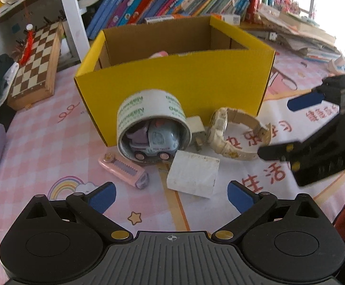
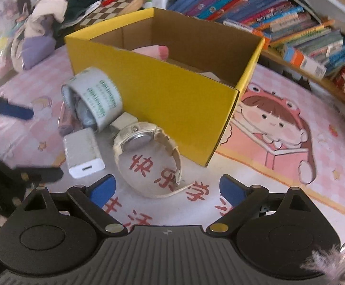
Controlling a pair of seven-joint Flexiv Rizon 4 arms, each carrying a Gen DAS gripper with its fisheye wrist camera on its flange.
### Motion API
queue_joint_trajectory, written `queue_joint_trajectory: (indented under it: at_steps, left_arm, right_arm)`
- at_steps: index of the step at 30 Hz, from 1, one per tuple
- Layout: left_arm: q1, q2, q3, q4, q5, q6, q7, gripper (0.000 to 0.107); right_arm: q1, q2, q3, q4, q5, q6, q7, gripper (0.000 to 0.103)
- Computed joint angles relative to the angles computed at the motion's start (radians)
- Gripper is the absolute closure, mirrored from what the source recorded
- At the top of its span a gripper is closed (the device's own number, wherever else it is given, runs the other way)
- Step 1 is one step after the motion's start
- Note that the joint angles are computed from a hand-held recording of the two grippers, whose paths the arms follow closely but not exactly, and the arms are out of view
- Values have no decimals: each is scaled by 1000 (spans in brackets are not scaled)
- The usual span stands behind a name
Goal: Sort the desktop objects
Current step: 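Close the left tool on the white block while the right tool grips the beige wristwatch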
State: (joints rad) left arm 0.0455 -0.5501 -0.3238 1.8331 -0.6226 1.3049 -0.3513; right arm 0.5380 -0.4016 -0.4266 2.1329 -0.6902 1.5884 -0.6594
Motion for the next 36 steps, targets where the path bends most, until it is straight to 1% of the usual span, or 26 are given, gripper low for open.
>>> queue_joint_trajectory:
  at_steps: [2,4,7,10,12,17,22,25,26,27,29,33,36]
  left_arm:
    - [-16,-8,23,-15,25,-23,-17,9]
    - [-21,-14,26,-21,41,-34,-13,10]
    - [-24,-28,21,-30,54,-28,1,14]
    - [-23,-41,10,-32,61,-4,11,20]
    - [-20,-47,3,-35,68,0,15,27]
    - [-25,-61,7,-53,91,-27,13,38]
    - [-23,-68,4,-60,95,-41,15,39]
    - [-15,-68,-7,-58,84,-47,26,39]
    - [-12,-68,-11,-58,80,-49,30,41]
    - [-10,-68,-14,-57,76,-51,35,45]
    - [-7,-68,-19,-57,66,-55,44,50]
    - [0,-64,-27,-49,46,-60,65,50]
    - [7,-53,-31,-34,30,-58,86,51]
  right_arm:
    - [-103,-15,129,-36,64,-19,-52,7]
    - [-175,-32,225,-69,114,-40,-107,7]
    - [-227,-53,300,-107,162,-63,-171,7]
    - [-259,-75,349,-146,208,-88,-222,7]
    - [-268,-87,365,-167,230,-104,-246,9]
    - [-273,-112,381,-209,260,-143,-294,13]
    - [-290,-134,411,-246,294,-171,-342,17]
    - [-290,-142,415,-257,307,-179,-359,23]
    - [-289,-144,415,-259,311,-180,-364,28]
    - [-289,-146,416,-262,314,-181,-368,30]
    - [-288,-150,417,-266,320,-184,-376,34]
    - [-287,-139,419,-253,333,-175,-382,43]
    - [-280,-125,412,-234,341,-164,-372,46]
